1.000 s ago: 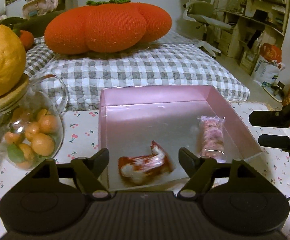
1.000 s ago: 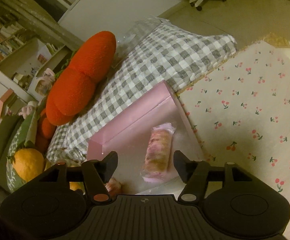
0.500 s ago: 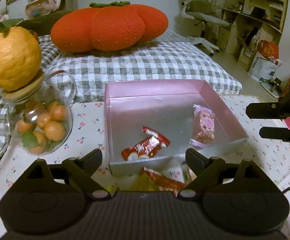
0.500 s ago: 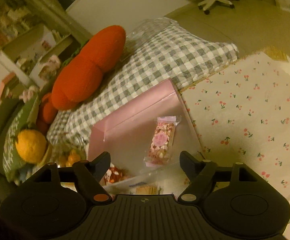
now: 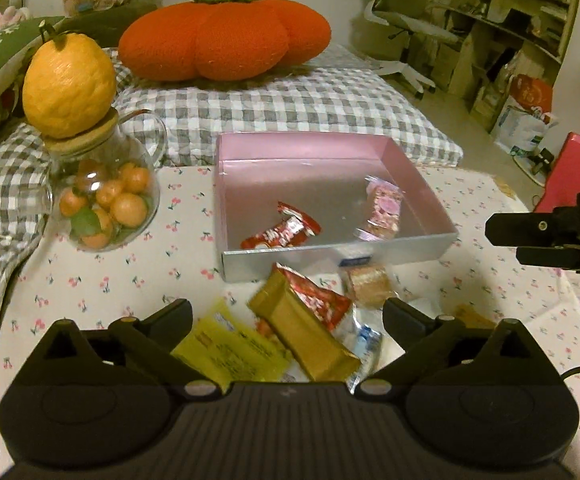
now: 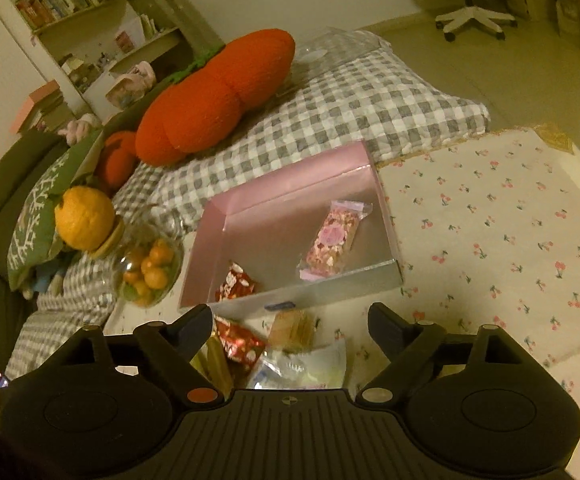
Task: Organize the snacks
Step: 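Move both grippers back from the box to the snack pile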
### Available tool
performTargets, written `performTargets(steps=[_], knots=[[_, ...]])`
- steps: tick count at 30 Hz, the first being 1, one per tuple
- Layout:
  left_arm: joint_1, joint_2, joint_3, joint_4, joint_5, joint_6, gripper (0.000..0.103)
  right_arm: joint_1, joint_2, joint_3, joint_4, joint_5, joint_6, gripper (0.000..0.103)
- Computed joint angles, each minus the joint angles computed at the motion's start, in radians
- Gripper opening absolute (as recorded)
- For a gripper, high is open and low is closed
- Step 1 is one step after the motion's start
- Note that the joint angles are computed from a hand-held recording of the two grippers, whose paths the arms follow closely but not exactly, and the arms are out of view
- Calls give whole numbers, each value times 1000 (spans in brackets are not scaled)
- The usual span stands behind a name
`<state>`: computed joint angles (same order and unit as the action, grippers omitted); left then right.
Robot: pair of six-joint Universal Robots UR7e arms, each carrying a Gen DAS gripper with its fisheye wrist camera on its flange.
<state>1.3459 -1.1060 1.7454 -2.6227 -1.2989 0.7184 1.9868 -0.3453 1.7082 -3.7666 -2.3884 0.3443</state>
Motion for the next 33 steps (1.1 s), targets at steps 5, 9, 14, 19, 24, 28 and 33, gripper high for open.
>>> performTargets(steps=[5, 9, 14, 19, 24, 28, 33], knots=[[24, -27, 26, -1, -45, 12, 103, 24, 7, 14, 13, -24, -11, 88], [33, -43, 40, 18, -36, 49, 103, 34, 18, 24, 39, -33, -17, 88], [46, -67, 53, 33, -51, 84, 103, 40, 24, 48, 68, -31, 3, 88], [64, -77, 65, 30, -59, 118, 103, 45, 30, 72, 103, -48, 18, 88], [73, -72, 70, 27, -39, 138, 103, 40, 15, 108, 159, -69, 71, 88], [74, -66, 75, 39, -23, 139, 102, 29, -6, 145, 187, -78, 139, 88], [78, -63, 90, 66, -46, 136, 97, 15, -17, 173, 174, -83, 178, 88]])
